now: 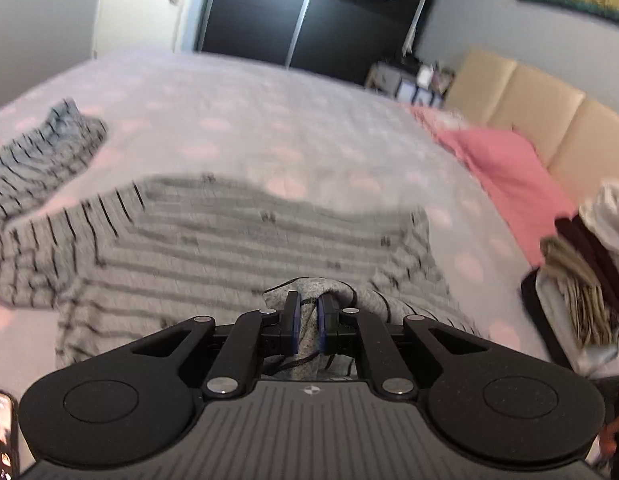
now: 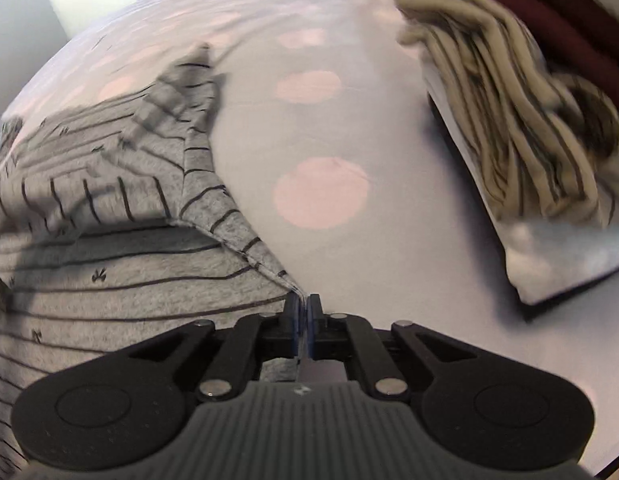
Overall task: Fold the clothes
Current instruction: 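Grasp the shirt side edge with the left gripper while the right gripper pinches nearby, then fold the held shirt side inward with the left gripper toward the shirt middle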
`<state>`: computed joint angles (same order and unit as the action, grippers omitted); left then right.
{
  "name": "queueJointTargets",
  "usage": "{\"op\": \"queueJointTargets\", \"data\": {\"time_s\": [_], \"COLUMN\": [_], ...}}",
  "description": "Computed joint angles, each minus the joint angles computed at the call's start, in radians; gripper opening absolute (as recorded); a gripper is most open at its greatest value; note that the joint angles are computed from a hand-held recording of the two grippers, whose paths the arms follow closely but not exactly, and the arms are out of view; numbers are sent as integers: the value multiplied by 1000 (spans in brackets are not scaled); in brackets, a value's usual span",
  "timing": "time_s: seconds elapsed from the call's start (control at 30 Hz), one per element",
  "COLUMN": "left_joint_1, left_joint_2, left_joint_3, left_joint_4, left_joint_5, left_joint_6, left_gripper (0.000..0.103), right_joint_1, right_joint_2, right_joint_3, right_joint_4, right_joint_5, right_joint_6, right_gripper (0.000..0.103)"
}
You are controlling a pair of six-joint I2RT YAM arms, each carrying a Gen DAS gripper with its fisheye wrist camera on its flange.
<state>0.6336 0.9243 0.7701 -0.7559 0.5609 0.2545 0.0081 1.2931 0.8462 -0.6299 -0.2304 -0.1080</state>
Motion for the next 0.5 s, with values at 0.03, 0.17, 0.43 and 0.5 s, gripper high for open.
{"op": "queueJointTargets", "data": {"time_s": [0.03,0.17,0.43,0.5], "left_joint_1": [-18,-81,-42,-24], "left_joint_2": [3,2,12,12], "left_joint_3": [-7,-27,-43,-45], "left_joint_4": [-12,-54,-76,-81], "left_joint_5": [-10,-60,-73,-61], "left_joint_6": [11,39,87,100], "left_gripper": [6,6,7,7], "right_joint_1": [0,60,178,227], "right_joint_2": [7,-4,-135,-124], "right_joint_3": [2,-7,-122,-149], "right_joint_4": [-3,16,211,274], "right_joint_5": [-3,76,115,134], "right_joint_6": [2,-24,-257,-300], "right_gripper": [5,25,26,26]}}
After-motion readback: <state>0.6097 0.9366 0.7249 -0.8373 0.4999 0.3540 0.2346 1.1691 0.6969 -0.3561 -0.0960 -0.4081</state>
